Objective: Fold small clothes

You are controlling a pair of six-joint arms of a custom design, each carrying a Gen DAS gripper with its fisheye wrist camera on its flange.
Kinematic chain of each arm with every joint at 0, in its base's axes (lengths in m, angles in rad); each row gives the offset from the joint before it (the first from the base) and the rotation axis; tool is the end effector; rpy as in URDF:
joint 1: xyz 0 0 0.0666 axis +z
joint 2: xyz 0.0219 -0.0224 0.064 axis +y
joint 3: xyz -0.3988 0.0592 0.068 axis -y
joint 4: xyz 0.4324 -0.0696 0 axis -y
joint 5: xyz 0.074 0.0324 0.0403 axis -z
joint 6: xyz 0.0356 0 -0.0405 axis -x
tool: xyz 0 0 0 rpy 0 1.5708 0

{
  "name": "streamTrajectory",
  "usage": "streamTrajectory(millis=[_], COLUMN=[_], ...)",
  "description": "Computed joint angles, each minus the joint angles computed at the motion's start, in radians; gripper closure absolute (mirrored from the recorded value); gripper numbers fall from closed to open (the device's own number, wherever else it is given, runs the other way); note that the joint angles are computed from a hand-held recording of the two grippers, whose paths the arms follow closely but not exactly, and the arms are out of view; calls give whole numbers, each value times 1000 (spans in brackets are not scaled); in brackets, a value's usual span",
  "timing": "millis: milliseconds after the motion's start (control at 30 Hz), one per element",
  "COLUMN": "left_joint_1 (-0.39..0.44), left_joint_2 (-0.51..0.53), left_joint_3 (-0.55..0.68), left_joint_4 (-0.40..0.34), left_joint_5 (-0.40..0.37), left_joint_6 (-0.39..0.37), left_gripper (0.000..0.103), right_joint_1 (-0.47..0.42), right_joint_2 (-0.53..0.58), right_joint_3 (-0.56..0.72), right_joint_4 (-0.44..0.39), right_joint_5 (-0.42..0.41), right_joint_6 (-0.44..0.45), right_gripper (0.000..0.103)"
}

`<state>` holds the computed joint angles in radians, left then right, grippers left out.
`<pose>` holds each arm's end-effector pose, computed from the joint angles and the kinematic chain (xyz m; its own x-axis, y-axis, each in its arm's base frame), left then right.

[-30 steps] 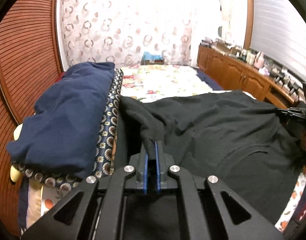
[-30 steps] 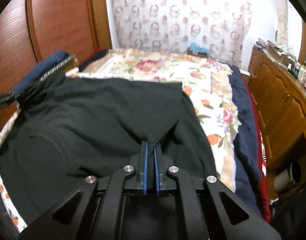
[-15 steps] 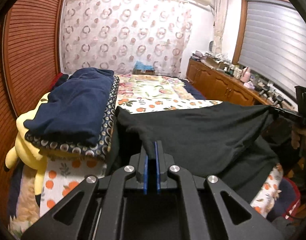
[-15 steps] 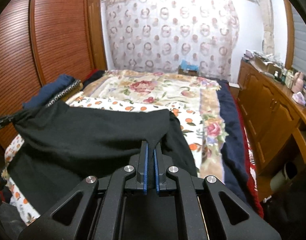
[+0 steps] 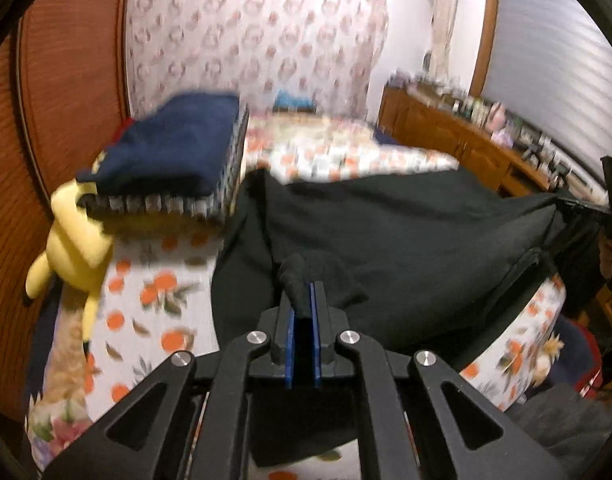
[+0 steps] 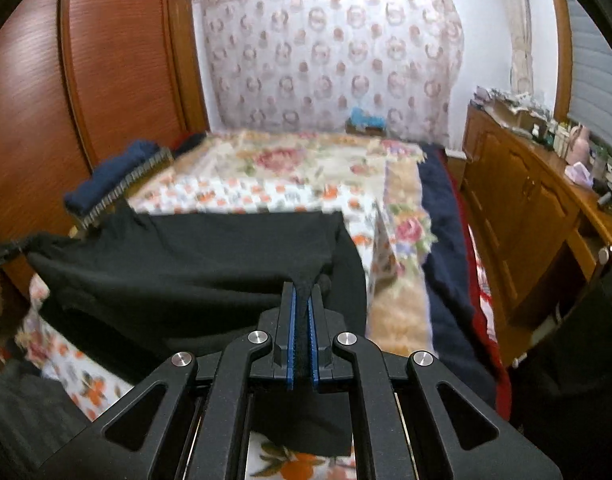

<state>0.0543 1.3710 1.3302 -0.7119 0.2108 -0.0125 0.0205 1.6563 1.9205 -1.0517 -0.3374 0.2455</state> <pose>0.5204 0.0204 0.4428 -0.6813 -0.0248 -0.7316 0.1079 0.9851 -0.1339 0.6165 0.0240 0.5587 -0.6257 -0.2422 -0.7415 -0.4175 0.9070 0.0560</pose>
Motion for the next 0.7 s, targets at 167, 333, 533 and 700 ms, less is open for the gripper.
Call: streamTrajectory(millis=[167, 333, 533, 700], left_joint_1=[3, 9, 25, 26], left_joint_2=[16, -5, -12, 19], left_joint_3=[-43, -69, -78, -53], left_joint_4=[-35, -12, 38, 39], left_joint_5=[-7, -26, -15, -22], left_joint_6=[5, 19, 43, 46], left_gripper=[96, 74, 49, 48], right_joint_1=[19, 25, 37, 64], right_joint_2=[30, 30, 1, -6], right_joint_3=[-49, -72, -75, -83], right_joint_4=[-23, -11, 43, 83], right_joint_5=[80, 125, 126, 137], right_joint_6=[-3, 1, -5, -9], right_gripper=[95, 79, 62, 58])
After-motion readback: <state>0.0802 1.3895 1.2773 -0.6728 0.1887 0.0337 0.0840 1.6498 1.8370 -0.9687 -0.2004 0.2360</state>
